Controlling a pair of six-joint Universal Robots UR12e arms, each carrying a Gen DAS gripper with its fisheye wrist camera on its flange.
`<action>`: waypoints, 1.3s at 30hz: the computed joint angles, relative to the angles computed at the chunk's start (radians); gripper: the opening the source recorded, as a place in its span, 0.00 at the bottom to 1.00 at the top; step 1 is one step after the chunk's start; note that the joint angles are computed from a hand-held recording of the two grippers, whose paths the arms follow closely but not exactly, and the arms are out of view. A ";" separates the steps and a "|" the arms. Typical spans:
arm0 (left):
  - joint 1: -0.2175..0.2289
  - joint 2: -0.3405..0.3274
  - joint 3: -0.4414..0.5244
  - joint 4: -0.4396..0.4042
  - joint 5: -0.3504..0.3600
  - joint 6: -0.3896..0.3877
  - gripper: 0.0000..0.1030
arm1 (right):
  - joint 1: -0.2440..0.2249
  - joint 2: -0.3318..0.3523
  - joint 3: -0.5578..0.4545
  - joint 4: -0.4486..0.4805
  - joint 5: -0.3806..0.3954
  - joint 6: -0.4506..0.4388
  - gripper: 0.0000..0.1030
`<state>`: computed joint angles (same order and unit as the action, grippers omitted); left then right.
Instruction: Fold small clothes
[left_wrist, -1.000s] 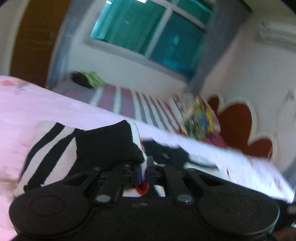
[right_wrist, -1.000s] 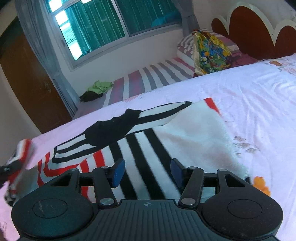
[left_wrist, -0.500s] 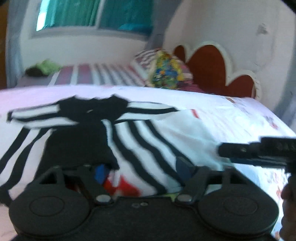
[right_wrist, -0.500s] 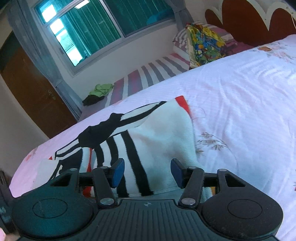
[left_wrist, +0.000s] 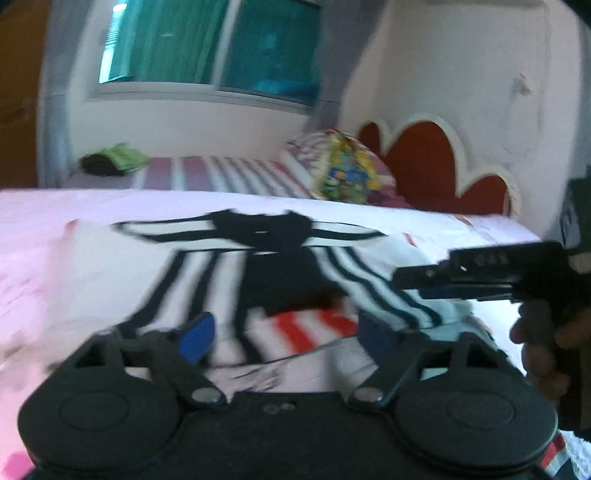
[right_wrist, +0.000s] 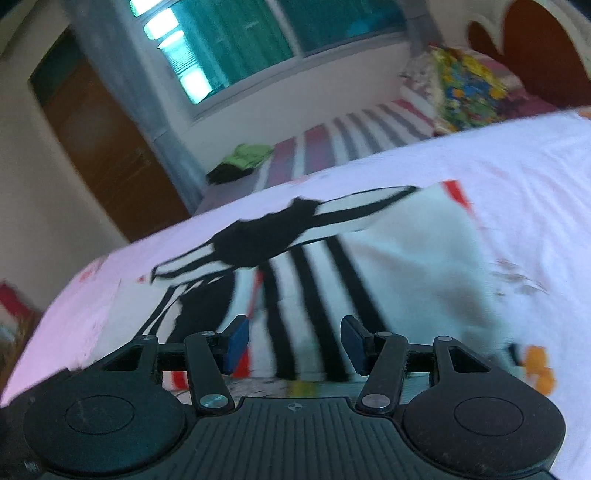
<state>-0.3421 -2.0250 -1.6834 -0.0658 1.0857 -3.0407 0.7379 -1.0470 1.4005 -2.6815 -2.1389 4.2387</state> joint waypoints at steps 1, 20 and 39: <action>0.009 0.010 -0.014 0.008 0.028 -0.014 0.67 | 0.002 0.009 -0.016 0.005 -0.001 -0.023 0.54; 0.053 -0.001 0.014 -0.074 0.306 -0.090 0.52 | 0.023 0.199 -0.357 0.362 -0.160 -0.553 0.04; 0.058 0.007 0.005 -0.030 0.234 -0.075 0.44 | -0.033 -0.021 0.055 -0.012 0.032 0.278 0.05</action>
